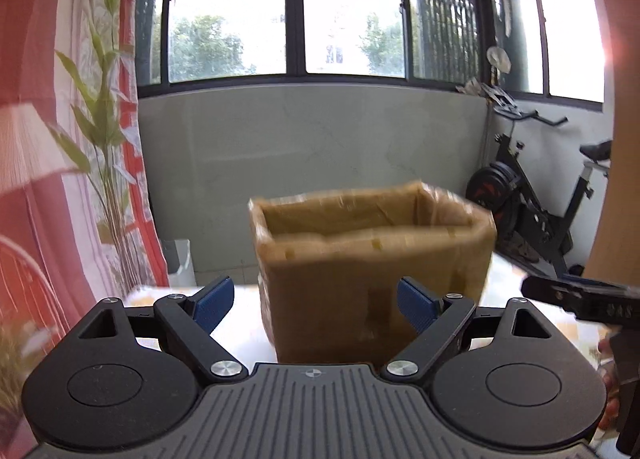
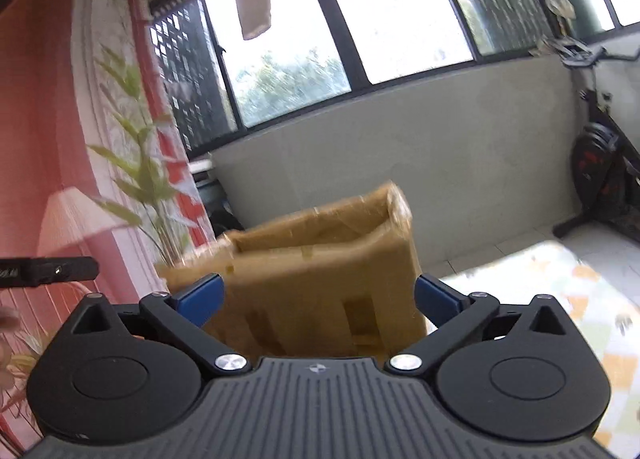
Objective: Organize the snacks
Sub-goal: 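Grasp the orange chip bag with the left gripper while the right gripper approaches the yellow bag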
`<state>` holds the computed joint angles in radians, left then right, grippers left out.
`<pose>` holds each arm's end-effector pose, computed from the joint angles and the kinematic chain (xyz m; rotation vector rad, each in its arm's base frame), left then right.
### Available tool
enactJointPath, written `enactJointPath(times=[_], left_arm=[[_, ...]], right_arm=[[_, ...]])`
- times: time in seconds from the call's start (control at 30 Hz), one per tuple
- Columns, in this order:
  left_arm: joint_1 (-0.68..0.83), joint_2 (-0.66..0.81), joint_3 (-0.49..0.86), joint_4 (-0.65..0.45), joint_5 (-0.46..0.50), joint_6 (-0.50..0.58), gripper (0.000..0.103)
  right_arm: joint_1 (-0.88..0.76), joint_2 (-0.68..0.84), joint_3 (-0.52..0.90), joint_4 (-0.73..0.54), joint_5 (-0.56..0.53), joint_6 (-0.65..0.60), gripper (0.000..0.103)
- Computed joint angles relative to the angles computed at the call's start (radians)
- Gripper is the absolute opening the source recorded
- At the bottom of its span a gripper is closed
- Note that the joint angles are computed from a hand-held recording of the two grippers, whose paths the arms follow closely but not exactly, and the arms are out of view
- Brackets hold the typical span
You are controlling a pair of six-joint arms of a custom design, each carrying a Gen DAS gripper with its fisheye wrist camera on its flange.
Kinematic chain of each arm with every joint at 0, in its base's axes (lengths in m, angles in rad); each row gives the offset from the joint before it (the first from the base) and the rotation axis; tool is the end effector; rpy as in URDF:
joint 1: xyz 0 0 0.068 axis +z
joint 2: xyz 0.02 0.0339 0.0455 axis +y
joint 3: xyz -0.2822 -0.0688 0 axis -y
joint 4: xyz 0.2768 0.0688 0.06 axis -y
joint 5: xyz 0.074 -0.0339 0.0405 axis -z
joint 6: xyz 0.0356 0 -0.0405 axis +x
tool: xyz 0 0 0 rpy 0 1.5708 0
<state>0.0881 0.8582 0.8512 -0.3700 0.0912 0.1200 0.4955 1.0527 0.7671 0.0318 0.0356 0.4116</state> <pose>0.2139 0.0156 0.3448 0.0914 1.9443 0.0490 0.2371 0.1267 0.3107 -0.0526 1.8664 0.6030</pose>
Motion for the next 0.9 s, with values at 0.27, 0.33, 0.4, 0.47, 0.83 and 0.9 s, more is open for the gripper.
enactJointPath(times=[0.27, 0.33, 0.4, 0.47, 0.83, 0.9], left_arm=[[0.076, -0.071, -0.247, -0.041, 0.135, 0.065, 0.090], [0.109, -0.071, -0.264, -0.056, 0.192, 0.099, 0.090], [0.128, -0.070, -0.266, -0.066, 0.219, 0.114, 0.090], [0.140, -0.079, -0.271, -0.072, 0.243, 0.108, 0.090], [0.026, -0.047, -0.281, -0.110, 0.204, 0.117, 0.090], [0.006, -0.023, -0.281, -0.111, 0.193, 0.116, 0.090]], right_arm=[[0.088, 0.051, -0.027, -0.089, -0.009, -0.028, 0.103], [0.088, 0.052, -0.033, -0.080, -0.015, -0.036, 0.103], [0.084, 0.053, -0.040, -0.075, -0.025, -0.033, 0.103], [0.073, 0.058, -0.039, -0.085, -0.044, -0.029, 0.103], [0.065, 0.072, -0.034, -0.105, -0.062, -0.022, 0.103], [0.063, 0.076, -0.033, -0.104, -0.065, -0.020, 0.103]])
